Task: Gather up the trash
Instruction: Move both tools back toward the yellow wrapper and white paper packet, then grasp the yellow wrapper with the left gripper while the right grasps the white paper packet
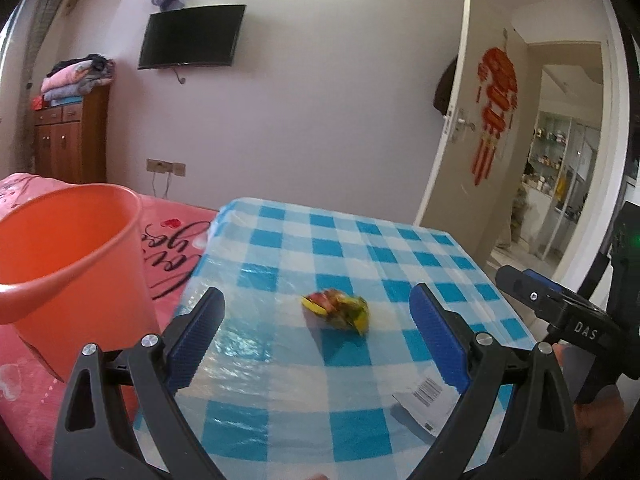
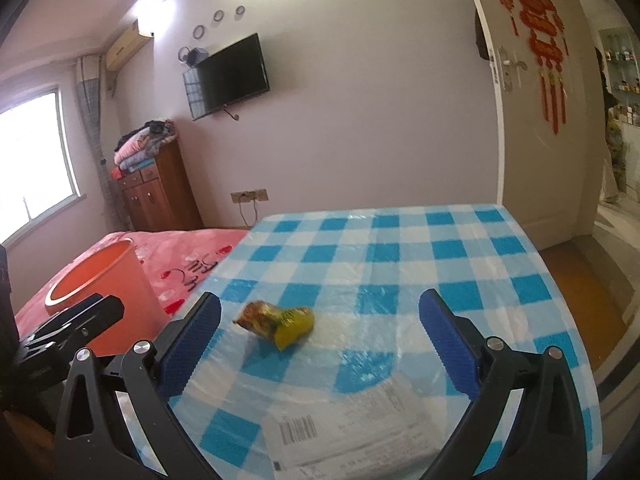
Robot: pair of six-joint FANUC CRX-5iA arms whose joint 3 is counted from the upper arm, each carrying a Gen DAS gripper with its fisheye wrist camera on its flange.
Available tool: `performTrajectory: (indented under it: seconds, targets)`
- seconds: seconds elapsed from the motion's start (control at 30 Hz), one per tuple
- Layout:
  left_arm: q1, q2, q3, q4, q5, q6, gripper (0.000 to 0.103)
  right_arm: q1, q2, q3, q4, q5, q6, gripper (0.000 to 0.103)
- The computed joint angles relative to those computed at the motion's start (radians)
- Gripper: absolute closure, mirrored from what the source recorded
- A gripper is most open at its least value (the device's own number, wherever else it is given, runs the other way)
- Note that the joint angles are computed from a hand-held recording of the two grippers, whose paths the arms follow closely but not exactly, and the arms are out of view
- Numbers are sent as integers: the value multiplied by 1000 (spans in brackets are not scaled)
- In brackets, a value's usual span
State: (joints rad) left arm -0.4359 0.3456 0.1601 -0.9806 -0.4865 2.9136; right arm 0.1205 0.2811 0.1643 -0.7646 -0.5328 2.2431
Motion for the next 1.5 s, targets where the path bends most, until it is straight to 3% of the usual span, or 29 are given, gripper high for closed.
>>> performTrajectory:
  seconds: [0.37,0.77,0.93,1.2,1.4,1.5]
  targets:
    - [33,14,-27,188,78,-174,9,5,-27,-70,148,32,-128,5]
    - [65,43,-40,439,113,-435,9,-36,-19,-68,220,-100,-212,5]
    - [92,75,-36,610,121,-577,9,-53,12,-29,235,-226,-251,5]
    - [109,147,46,692,66,-636,9,-92,92,61,168,-438,-173,5]
    - [129,228,156,725,1,-717,9,-137,208,211,87,-682,-228,5]
    - [144,260,189,771,-7,-768,9,-127,231,240,89,-743,-235,5]
